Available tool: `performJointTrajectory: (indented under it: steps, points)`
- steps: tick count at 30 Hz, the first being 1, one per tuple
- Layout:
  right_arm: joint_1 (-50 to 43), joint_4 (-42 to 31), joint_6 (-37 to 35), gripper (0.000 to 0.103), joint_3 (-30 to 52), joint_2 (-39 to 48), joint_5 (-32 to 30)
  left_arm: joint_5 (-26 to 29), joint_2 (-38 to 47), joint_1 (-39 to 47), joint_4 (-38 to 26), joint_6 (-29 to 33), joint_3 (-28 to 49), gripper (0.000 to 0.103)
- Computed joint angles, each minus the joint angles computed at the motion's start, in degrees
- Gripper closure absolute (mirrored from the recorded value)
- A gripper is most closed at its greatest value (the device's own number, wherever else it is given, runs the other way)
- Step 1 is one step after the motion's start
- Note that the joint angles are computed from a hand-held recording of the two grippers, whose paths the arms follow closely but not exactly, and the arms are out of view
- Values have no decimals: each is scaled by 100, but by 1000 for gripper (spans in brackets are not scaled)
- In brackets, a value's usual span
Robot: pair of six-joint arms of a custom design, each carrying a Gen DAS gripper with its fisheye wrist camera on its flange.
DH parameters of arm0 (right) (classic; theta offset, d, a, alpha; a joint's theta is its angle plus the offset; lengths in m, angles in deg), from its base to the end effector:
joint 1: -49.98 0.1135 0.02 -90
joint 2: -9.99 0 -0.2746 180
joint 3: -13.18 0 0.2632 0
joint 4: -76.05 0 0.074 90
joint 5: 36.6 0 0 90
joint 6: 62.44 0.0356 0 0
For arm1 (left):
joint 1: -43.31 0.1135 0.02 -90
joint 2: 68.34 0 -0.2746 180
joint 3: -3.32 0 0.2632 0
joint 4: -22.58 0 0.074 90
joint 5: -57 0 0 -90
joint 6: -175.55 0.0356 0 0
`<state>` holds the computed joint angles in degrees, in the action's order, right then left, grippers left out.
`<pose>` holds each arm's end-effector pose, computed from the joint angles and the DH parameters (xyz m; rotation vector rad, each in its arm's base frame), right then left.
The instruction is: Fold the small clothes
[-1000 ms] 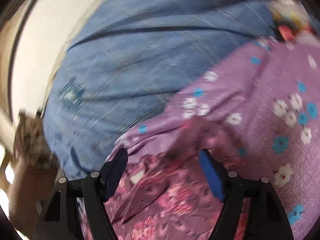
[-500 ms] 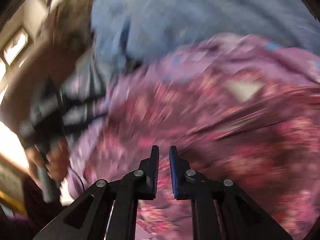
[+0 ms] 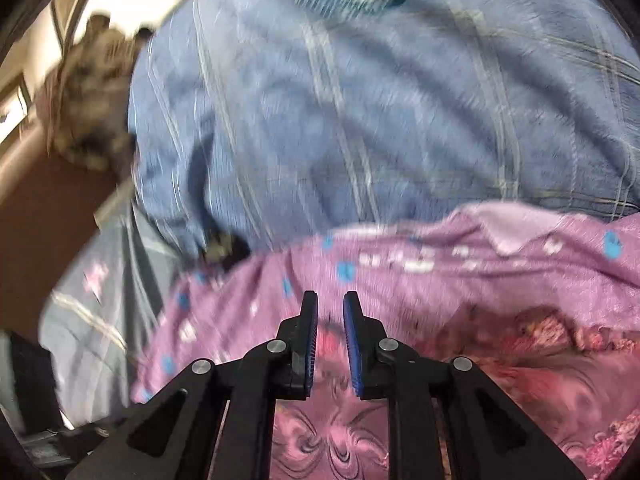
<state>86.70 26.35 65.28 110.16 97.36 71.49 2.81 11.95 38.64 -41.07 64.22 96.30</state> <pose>0.2867 0.2001 0.3623 0.1860 2.2447 0.3475 0.2926 -0.0448 0.3621 -0.0772 2.4635 -0.9662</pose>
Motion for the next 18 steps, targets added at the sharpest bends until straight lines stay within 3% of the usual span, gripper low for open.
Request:
performJointTrajectory:
  steps: [4,8,10,13,16,18]
  points:
    - [102,-603,136,87,-581,-1053,511,-350,-60,-431,45,60,36,36]
    - [-105,-1875,1073,87,-1279,-2743,1266,-853,-218,-936,51,151,1,36]
    - [-545,-2450,1496,87,-1486,-3544,1253,-885,-388,-1115,197,108,-81,36]
    - [-1705,-2745,1460,87,-1880,-4504,570,-1231,-492,-1625,264,281,-31,34]
    - [-3467,-2342,853,87,-2541,-5002,-1048,-1422,-348,-2014,217,241,41,34]
    - [-3971,-2067,631,87,-2824,-5011,-1602,-1545,-178,-2214,151,161,100,34]
